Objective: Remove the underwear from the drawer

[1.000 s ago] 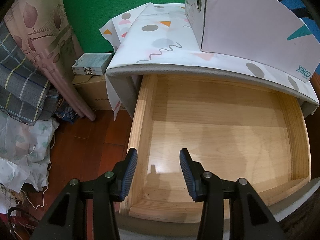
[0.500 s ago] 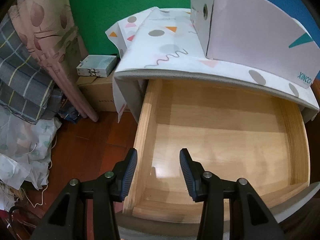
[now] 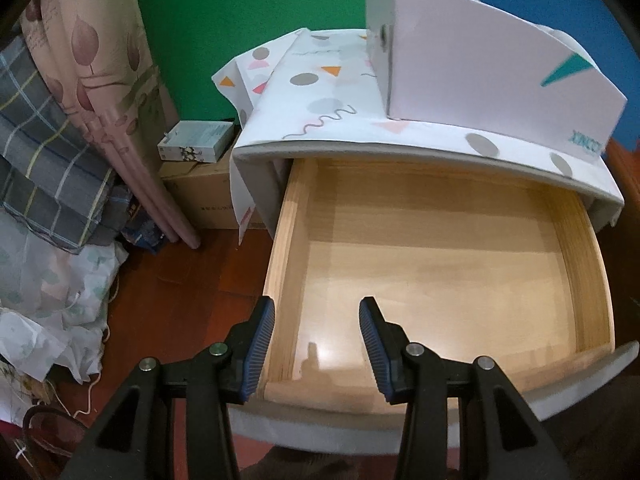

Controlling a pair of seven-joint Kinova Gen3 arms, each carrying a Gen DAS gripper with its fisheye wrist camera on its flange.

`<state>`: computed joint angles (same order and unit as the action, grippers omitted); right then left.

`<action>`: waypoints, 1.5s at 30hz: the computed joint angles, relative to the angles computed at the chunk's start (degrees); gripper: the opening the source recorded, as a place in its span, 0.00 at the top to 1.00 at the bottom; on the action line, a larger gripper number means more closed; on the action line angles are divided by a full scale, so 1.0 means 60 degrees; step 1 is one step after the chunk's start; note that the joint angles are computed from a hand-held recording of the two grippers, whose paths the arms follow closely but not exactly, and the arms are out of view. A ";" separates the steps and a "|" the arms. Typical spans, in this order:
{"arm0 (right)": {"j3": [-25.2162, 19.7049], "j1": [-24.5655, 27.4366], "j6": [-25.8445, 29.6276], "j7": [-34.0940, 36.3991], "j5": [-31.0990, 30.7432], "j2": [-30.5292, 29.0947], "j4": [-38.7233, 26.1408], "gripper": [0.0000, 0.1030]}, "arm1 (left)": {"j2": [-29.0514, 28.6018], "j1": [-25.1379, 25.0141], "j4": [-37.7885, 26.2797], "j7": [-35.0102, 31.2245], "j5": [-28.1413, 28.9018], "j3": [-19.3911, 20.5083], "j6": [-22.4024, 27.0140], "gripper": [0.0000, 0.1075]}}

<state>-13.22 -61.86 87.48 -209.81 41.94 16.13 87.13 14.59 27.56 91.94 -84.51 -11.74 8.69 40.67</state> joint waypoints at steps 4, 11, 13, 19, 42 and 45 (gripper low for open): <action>-0.0022 -0.0158 0.0001 -0.0128 0.0094 0.0161 0.0034 0.04 | -0.0266 0.0251 0.0406 0.0343 -0.0387 -0.0047 -0.0233 0.58; 0.0012 -0.0207 -0.0171 -0.0077 0.0139 0.0185 0.0121 0.04 | -0.0512 -0.0078 0.0813 -0.0122 0.0274 0.0278 -0.0421 0.58; 0.0016 -0.0199 -0.0269 -0.0078 0.0134 0.0179 0.0162 0.04 | -0.0537 -0.0087 0.0892 -0.0166 0.0396 0.0295 -0.0451 0.58; 0.0046 -0.0193 -0.0297 0.0000 0.0103 0.0208 0.0137 0.04 | -0.0622 0.0036 0.1137 -0.0164 0.0354 0.0322 -0.0630 0.58; 0.0159 -0.0171 -0.0261 0.0245 -0.0080 0.0349 -0.0024 0.04 | -0.0624 0.0126 0.1254 -0.0190 0.0253 0.0347 -0.0812 0.58; 0.0165 -0.0166 -0.0241 0.0296 -0.0092 0.0372 -0.0042 0.04 | -0.0651 0.0165 0.1305 -0.0133 0.0191 0.0322 -0.0877 0.58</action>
